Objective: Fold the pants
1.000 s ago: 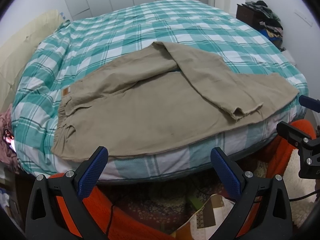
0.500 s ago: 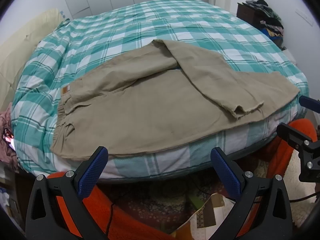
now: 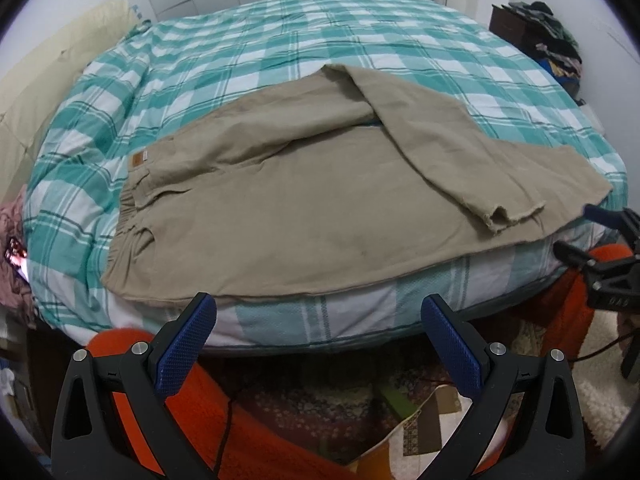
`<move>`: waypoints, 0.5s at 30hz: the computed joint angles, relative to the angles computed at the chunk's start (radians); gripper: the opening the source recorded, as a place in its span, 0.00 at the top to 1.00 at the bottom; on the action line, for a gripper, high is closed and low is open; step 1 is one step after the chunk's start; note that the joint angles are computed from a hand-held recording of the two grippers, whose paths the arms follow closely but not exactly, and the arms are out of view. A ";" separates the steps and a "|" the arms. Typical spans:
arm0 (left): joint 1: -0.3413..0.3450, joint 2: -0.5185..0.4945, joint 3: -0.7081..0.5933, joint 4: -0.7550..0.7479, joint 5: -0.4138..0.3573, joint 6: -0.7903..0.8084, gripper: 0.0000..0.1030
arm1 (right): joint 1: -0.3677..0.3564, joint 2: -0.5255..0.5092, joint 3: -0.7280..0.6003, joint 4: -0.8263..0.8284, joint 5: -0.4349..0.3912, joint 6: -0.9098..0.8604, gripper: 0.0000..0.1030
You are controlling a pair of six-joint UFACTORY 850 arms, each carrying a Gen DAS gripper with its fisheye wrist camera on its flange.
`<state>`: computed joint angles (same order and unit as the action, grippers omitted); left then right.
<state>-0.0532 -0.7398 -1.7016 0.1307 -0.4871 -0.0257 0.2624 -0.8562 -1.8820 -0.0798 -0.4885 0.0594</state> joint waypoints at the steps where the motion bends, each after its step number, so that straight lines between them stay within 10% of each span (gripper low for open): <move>1: -0.003 0.000 0.001 0.003 0.000 0.000 0.01 | -0.002 -0.010 -0.008 0.085 0.001 -0.094 0.07; 9: -0.007 -0.003 0.003 0.030 -0.008 -0.008 0.01 | 0.035 -0.189 -0.233 0.133 -0.030 -0.315 0.25; 15: 0.007 -0.051 -0.047 0.044 -0.058 -0.043 0.01 | 0.033 -0.330 -0.428 0.053 -0.190 -0.345 0.67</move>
<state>-0.0466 -0.7905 -1.7482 0.1746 -0.5456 -0.0686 0.2958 -1.1863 -2.3103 -0.0266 -0.6786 -0.2851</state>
